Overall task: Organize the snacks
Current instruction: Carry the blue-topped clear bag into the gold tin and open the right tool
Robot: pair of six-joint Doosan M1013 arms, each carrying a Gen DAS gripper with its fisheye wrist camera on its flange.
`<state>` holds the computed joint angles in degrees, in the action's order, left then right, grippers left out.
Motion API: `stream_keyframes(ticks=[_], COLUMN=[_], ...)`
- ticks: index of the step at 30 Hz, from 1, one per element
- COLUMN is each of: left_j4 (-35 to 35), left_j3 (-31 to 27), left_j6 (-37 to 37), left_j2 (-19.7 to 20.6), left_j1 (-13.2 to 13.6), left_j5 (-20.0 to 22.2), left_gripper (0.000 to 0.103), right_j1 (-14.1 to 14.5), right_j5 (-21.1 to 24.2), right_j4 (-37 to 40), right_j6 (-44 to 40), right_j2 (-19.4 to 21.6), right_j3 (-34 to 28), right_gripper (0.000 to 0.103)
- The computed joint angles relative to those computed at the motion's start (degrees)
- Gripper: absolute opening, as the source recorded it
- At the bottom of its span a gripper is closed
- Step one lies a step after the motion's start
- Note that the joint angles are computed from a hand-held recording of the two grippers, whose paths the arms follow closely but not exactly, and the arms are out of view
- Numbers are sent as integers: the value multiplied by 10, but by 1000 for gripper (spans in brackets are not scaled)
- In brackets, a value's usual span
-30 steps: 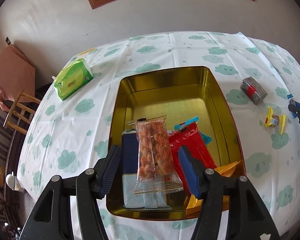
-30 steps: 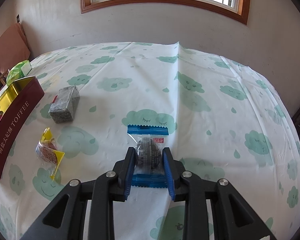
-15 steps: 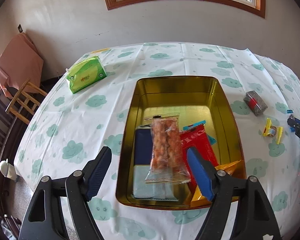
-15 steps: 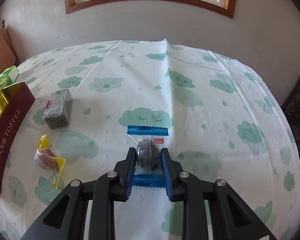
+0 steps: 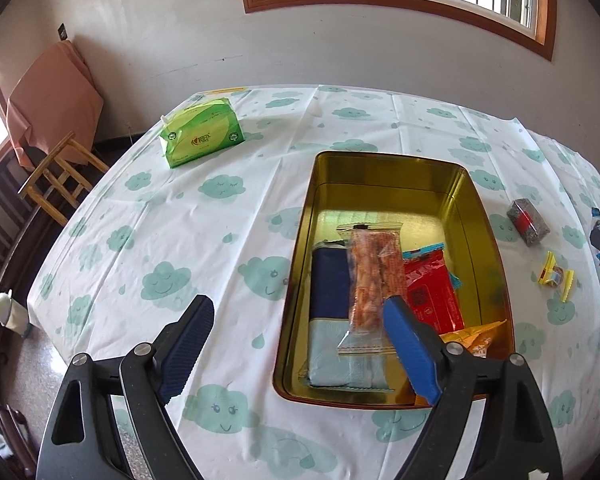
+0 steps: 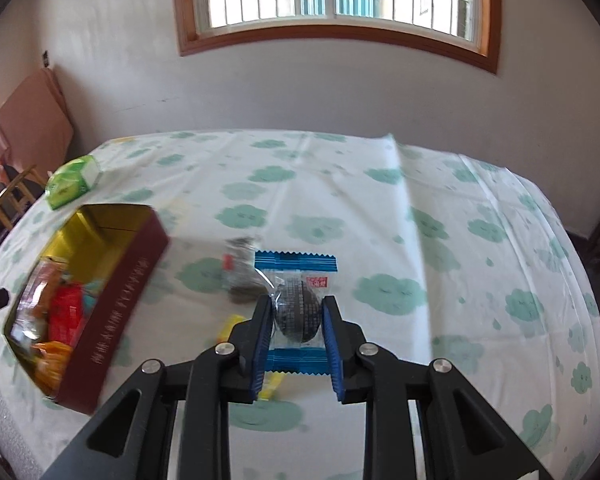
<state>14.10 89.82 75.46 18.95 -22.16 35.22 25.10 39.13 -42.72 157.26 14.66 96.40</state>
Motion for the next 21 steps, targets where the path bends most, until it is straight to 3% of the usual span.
stream_keyframes(ticks=[12,21], left_j4=[5,5], left_j3=[6,8], left_j6=[-35,-43], left_j2=[-5,-4], left_j1=[25,37], left_j5=[-2,10], left_gripper=[85,85], right_j1=[37,56], right_j5=[-53,-48], right_j4=[115,202], right_j6=[-132,-233], right_j2=[38,83], right_j3=[-70,-122], right_gripper=[25,25])
